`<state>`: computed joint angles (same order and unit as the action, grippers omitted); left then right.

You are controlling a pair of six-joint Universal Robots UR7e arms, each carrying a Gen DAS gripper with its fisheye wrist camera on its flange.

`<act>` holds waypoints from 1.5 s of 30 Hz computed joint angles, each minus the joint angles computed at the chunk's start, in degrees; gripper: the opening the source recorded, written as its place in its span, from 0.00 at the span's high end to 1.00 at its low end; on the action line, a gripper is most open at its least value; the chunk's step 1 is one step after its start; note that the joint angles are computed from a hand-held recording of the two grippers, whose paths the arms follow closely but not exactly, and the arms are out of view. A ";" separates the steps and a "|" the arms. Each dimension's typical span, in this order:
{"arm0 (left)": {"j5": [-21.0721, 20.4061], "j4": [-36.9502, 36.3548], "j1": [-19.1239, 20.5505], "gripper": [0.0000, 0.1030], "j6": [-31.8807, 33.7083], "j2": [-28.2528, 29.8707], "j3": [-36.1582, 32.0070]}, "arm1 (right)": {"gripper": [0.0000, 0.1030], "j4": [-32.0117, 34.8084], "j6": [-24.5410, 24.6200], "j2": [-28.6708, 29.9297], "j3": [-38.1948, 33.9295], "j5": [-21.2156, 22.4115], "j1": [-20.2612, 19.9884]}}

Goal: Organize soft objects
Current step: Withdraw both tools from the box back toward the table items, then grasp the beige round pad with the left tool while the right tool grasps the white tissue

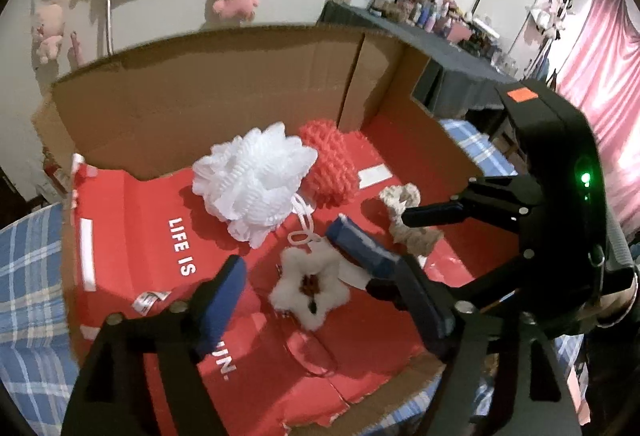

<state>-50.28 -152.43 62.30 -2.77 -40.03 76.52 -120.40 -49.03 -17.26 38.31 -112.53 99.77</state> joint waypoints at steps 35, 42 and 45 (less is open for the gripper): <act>24.09 -59.89 -22.89 0.00 11.82 -5.73 35.68 | 0.06 -58.91 -6.83 -44.38 68.45 24.24 -3.46; 29.81 -74.54 -25.91 0.00 18.31 0.67 37.51 | 0.05 -70.31 -7.43 -45.32 76.74 26.04 -6.40; 31.65 -78.62 -26.37 0.00 19.16 3.02 37.97 | 0.05 -73.71 -6.48 -44.96 79.04 26.47 -8.03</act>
<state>-18.63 -231.05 35.93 16.39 -37.00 114.49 -194.11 -55.51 -62.23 117.35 -86.06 91.75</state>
